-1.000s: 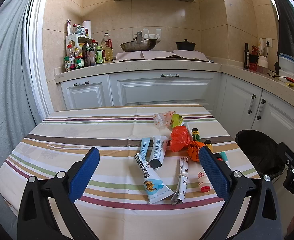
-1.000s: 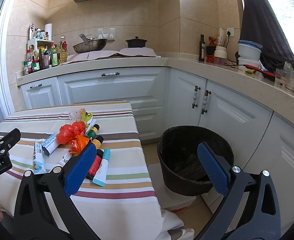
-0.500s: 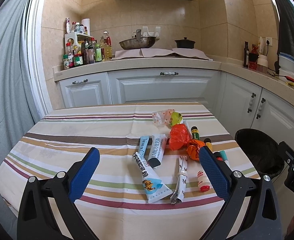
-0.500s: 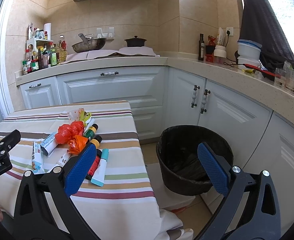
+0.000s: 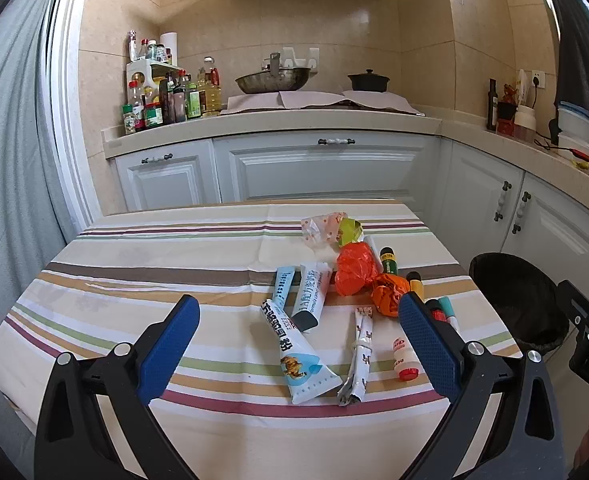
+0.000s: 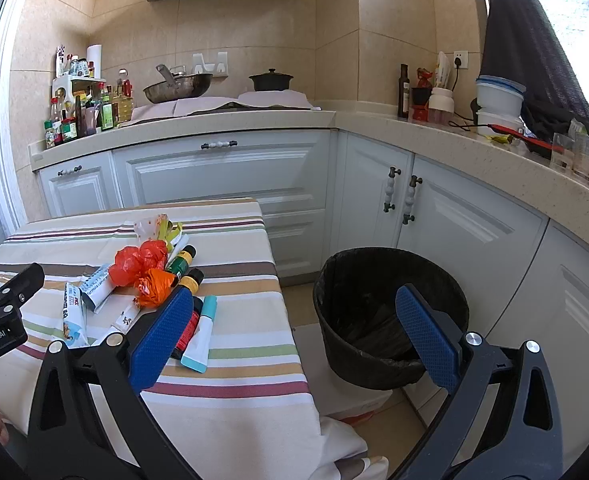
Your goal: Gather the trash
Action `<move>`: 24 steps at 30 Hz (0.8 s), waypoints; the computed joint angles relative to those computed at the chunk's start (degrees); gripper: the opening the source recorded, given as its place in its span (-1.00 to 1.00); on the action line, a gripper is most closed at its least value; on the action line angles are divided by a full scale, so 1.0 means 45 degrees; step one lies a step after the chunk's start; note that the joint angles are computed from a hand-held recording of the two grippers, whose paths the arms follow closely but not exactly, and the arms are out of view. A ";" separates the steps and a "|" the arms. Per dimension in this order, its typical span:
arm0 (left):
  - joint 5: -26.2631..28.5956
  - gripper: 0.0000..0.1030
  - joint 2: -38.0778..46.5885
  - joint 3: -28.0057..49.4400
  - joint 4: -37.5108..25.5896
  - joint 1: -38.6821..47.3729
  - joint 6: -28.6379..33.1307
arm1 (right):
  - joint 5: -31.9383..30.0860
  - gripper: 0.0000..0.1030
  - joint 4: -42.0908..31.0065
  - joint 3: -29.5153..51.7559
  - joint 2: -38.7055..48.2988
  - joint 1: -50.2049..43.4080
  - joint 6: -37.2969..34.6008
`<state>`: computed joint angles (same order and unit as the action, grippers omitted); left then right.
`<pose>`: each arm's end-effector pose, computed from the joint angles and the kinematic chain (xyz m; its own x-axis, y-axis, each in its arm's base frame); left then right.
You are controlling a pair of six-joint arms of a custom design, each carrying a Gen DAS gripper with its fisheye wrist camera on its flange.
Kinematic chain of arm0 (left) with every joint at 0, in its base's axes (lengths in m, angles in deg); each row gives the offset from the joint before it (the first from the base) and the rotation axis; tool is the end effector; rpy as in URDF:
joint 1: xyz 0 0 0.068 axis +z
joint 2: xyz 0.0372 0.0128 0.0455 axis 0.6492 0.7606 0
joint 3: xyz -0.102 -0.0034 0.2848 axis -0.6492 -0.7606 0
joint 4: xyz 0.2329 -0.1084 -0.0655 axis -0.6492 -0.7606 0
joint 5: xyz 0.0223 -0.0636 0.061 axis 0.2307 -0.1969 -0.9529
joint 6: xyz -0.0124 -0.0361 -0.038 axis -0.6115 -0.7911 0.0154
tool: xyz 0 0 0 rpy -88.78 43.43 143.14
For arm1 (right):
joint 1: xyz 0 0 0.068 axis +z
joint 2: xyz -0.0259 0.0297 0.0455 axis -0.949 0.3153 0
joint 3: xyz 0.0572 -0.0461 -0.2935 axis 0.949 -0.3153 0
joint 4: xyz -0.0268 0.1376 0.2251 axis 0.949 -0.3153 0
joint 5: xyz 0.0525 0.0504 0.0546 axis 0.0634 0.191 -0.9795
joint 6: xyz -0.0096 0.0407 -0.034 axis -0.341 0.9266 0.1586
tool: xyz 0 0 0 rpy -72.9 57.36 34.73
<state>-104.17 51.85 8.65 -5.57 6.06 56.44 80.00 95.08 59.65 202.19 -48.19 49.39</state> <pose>0.3568 -0.2319 0.0757 -0.4672 0.1638 -0.8688 0.2723 0.9616 0.0349 0.2628 0.0880 0.0638 -0.4008 0.1703 -0.9002 0.4111 0.9115 -0.0106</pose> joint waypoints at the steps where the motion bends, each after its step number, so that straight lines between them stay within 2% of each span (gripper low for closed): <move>1: -0.0001 0.89 0.0011 0.0010 -0.0020 -0.0008 -0.0014 | 0.0000 0.92 0.0000 0.0000 0.0000 0.0000 0.0000; 24: 0.0202 0.89 0.0169 0.0197 -0.0293 0.0050 -0.0036 | -0.0070 0.92 -0.0056 0.0288 0.0491 0.0057 0.0140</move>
<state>-103.26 52.61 9.54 -6.89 6.29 56.28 79.69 94.83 60.94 204.40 -47.93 50.02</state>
